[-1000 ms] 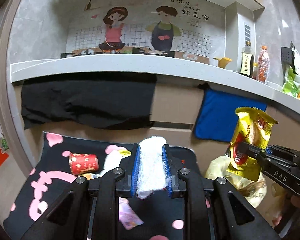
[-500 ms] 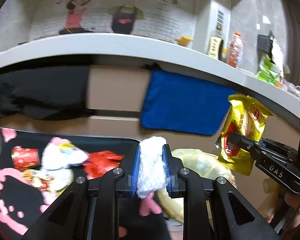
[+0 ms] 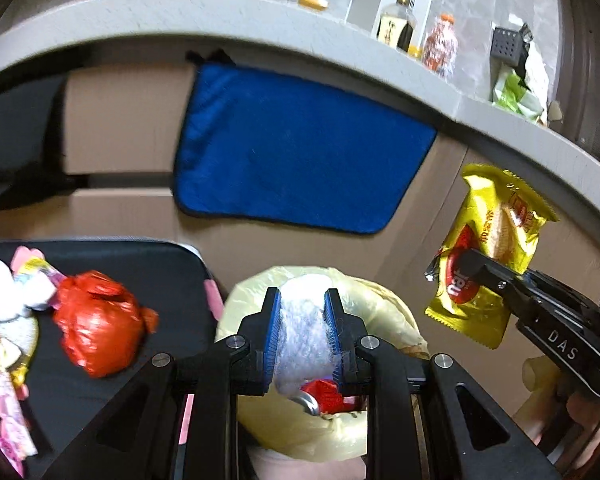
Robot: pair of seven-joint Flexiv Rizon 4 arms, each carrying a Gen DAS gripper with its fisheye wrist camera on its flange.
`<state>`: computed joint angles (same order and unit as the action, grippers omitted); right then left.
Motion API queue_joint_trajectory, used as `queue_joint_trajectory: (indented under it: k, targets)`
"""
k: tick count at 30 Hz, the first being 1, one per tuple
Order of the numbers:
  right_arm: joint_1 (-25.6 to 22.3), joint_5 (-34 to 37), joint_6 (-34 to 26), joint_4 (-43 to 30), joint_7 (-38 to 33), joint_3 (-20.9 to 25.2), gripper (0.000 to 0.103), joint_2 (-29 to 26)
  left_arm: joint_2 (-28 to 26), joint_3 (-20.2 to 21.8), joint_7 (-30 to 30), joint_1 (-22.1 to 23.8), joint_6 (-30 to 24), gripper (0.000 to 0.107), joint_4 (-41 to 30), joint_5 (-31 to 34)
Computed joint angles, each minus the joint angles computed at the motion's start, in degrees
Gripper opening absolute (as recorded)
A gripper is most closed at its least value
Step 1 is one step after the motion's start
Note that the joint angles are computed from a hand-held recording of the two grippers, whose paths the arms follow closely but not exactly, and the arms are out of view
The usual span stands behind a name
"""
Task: Collect trash
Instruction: 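Release the tissue and yellow snack bag into the bin with both tools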
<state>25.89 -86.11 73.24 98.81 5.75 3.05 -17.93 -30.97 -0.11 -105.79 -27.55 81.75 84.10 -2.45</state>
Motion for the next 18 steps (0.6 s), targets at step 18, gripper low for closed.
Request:
queue_joint_trajectory:
  k: [18]
  targets:
    - [-2.64,2.8,2.74,1.96,1.9,-1.17,0.011,-2.32,-7.71,-12.23,10.96,6.56,-4.3,0.053,-4.69,-12.44]
